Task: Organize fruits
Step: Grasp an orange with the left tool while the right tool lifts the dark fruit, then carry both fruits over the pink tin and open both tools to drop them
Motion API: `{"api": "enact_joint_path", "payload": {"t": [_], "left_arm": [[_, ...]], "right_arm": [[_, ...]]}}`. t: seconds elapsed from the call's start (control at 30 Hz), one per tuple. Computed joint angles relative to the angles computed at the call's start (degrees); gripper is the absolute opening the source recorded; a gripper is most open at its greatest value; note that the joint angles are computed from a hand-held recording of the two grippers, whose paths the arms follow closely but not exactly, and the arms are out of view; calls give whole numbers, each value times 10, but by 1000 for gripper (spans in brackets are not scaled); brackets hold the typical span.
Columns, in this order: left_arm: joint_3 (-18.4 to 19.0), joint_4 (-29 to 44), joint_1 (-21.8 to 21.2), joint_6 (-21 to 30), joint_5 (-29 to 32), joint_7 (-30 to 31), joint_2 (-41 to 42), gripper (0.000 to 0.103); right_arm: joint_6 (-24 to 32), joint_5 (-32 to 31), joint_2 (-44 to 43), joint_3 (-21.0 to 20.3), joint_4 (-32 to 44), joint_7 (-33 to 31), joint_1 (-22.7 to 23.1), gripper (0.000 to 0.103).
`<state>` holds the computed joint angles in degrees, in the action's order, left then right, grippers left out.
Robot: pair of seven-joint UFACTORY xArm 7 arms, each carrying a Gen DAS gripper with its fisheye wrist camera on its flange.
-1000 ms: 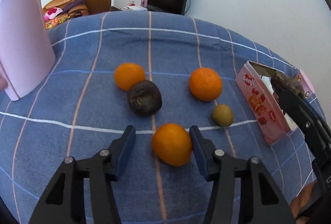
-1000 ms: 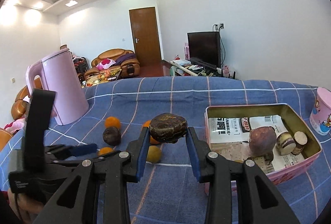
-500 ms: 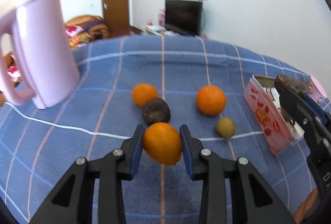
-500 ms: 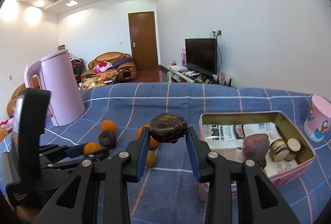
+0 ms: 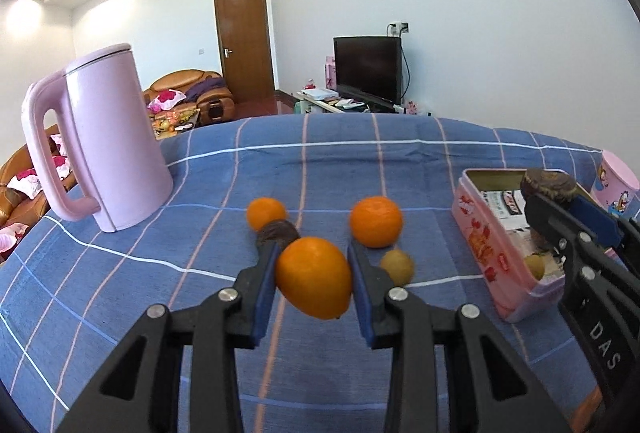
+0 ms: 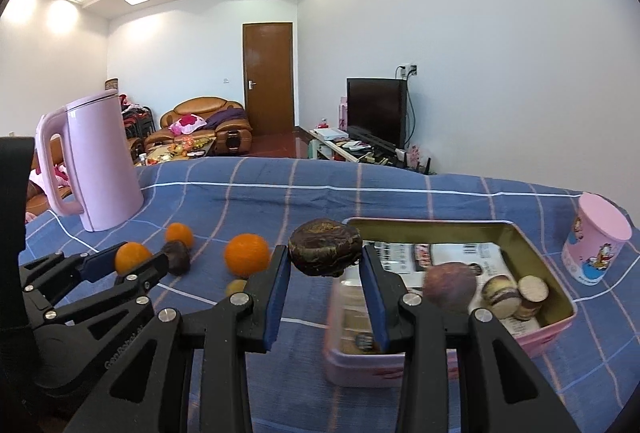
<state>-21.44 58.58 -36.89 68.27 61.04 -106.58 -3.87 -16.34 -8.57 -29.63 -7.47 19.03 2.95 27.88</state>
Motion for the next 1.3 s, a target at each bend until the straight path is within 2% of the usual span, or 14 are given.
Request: {"api": "enact_joint_path", "payload": {"t": [0.3, 0.5, 0.77, 1.03, 1.13, 1.3], "left_arm": [[12, 59, -26, 6, 23, 1, 57, 37], [25, 84, -44, -4, 34, -4, 81, 37], [43, 122, -67, -21, 52, 2, 115, 37], [65, 179, -90, -38, 71, 20, 161, 37], [76, 202, -99, -47, 76, 31, 179, 37], [98, 252, -113, -64, 81, 57, 217, 37]], "right_arm": [[1, -20, -7, -79, 2, -35, 10, 38], [-3, -22, -10, -100, 2, -58, 4, 38], [-1, -27, -3, -153, 15, -84, 11, 38], [-5, -19, 27, -168, 41, -90, -17, 38], [-1, -20, 41, -190, 57, -85, -13, 38], [-7, -24, 63, -191, 72, -80, -28, 38]]}}
